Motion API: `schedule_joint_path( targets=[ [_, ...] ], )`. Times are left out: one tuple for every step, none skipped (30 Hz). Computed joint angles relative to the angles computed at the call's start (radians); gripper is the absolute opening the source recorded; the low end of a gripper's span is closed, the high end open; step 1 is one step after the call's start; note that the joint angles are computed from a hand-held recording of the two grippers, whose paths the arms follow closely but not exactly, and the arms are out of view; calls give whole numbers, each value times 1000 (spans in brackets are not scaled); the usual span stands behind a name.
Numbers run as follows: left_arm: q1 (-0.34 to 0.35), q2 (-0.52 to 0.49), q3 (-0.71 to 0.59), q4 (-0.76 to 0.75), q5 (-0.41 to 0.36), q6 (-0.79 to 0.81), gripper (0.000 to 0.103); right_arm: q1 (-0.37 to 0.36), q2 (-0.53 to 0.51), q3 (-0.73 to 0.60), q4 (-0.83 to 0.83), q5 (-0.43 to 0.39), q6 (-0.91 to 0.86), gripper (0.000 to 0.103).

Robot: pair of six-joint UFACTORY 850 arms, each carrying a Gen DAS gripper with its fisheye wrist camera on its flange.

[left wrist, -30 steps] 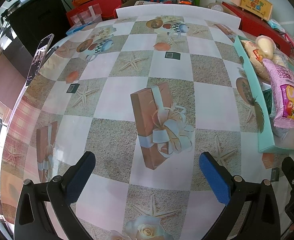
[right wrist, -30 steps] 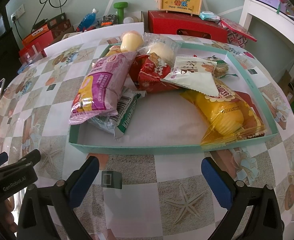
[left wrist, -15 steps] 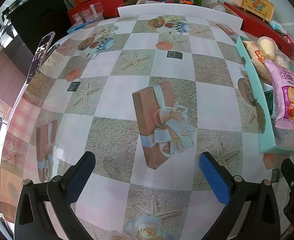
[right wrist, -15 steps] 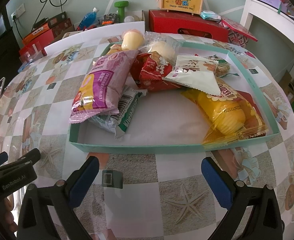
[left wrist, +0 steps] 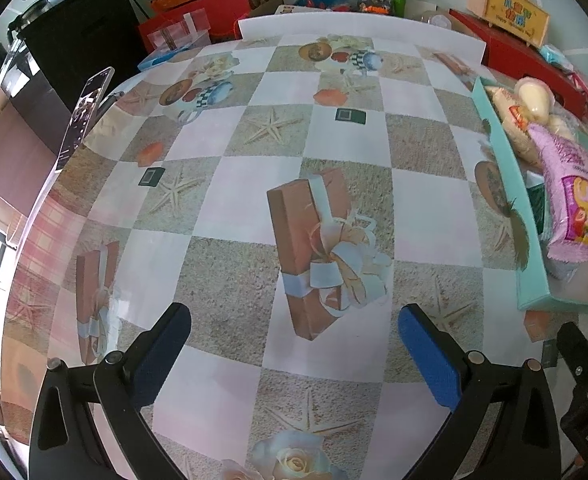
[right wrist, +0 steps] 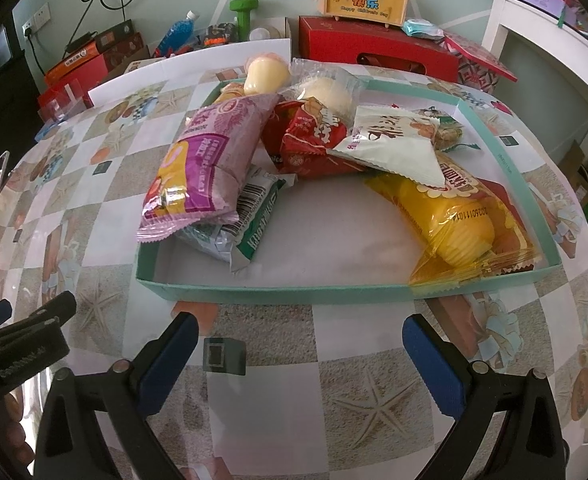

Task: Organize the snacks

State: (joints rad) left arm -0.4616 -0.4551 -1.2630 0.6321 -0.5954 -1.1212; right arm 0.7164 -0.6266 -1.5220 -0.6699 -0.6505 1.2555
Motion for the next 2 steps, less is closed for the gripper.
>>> schedule_joint_path(
  targets=[
    [1, 4, 4, -1, 9, -1, 103, -1, 0, -1, 2, -1, -3, 103],
    [1, 5, 4, -3, 11, 0, 103, -1, 0, -1, 2, -1, -3, 103]
  ],
)
